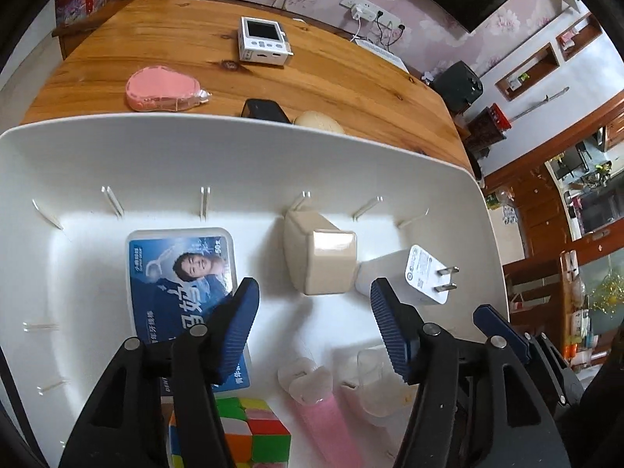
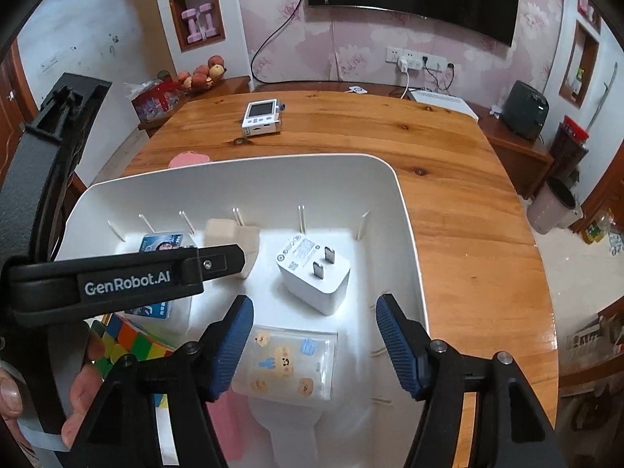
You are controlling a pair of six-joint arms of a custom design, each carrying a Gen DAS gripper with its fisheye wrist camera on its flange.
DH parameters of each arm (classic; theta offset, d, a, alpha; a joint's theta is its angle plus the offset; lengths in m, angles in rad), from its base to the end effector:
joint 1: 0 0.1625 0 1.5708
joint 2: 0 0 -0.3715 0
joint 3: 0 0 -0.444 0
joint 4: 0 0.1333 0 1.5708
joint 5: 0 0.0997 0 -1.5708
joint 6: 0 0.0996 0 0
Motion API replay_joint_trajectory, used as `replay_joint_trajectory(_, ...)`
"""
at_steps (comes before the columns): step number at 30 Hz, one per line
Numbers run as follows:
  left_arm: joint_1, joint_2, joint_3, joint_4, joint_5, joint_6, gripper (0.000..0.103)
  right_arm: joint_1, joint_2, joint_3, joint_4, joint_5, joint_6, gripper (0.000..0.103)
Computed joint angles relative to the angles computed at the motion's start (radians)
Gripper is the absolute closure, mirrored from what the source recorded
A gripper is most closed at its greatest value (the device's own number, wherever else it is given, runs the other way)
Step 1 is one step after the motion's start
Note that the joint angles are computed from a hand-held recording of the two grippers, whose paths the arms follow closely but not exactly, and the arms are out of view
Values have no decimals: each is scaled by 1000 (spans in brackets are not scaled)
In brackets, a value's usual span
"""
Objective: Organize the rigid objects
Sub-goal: 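Carry the beige block and white charger into the tray and release both, then lift both tools out of the tray toward the remaining objects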
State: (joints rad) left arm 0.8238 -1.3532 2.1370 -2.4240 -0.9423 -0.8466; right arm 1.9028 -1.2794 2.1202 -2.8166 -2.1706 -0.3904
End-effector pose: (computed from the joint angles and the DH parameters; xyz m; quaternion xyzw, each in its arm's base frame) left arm -0.1987 -0.4970 0.1383 -0.0580 0.9487 -0.2440 0.1923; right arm 0.2446 -0.4730 0.1512 0.2751 -0.8965 0.1836 0.2949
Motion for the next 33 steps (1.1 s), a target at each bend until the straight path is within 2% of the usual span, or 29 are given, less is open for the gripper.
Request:
replay_joint_trajectory(6,-14,7,-2,6,14,8,39,5,11,12,-34,-35,-21,37)
replay_joint_trajectory(21,-21,-2,11,-18,33,9,39,4,8,18,-42,-39,-23,37)
replay_joint_trajectory(29,-52,-19,22,-44,95,33,39,7,-13,17,42,-33,35,37)
replay_joint_trajectory(33,-53,-68,11,1,44,34,40,22,-38,11,85,-23,52,37)
